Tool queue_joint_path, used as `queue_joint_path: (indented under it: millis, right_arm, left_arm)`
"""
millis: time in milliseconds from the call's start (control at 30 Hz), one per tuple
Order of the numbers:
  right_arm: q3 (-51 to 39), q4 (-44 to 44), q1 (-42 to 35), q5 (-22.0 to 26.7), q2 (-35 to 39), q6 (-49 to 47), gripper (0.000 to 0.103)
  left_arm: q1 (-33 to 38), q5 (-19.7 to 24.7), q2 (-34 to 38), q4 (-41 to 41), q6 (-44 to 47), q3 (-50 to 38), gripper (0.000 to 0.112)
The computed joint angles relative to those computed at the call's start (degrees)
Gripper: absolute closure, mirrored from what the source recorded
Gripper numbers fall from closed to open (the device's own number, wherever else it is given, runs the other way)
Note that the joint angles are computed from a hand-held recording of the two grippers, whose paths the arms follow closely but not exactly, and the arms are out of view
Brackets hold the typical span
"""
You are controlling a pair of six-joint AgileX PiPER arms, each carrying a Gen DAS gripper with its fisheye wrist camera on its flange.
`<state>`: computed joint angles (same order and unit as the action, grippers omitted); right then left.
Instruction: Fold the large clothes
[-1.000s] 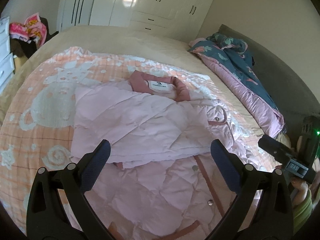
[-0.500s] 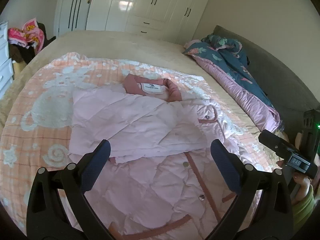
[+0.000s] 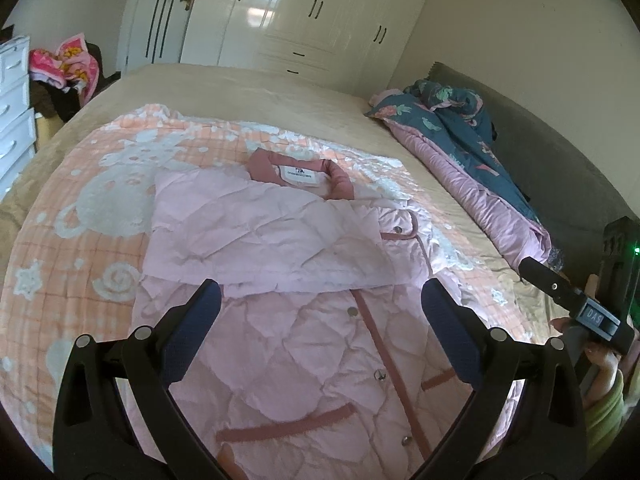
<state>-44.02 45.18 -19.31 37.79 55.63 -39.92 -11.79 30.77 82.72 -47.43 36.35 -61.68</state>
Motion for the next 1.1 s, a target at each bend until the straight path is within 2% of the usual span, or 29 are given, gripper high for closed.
queue_joint_path:
  millis: [367,667,933,1100]
  right_arm:
    - [1.2,5.8,-7.8,9.5,-5.6,-5.6,0.004]
    - [2.2,5.7,-10.7,14.0,-8.8,-7.2,0.004]
    - [4.2,6.0,-16.1,19.0,-11.5,-11.0,0.004]
    - [6.1,7.5,-22.1,24.1,-12.6,-15.6,0.004]
  left_arm:
    - [-1.6,-1.2,-5.2,2.8,-3.8,5.5,0.019]
    - [-3.5,-2.4,-9.0,6.7,-8.1,9.2,0.019]
    - [-6.0,-3.8,-11.9,12.5,-14.5,11.8,0.019]
    - [-8.0,-5.4,-13.9,17.4,-20.1,14.0,0.019]
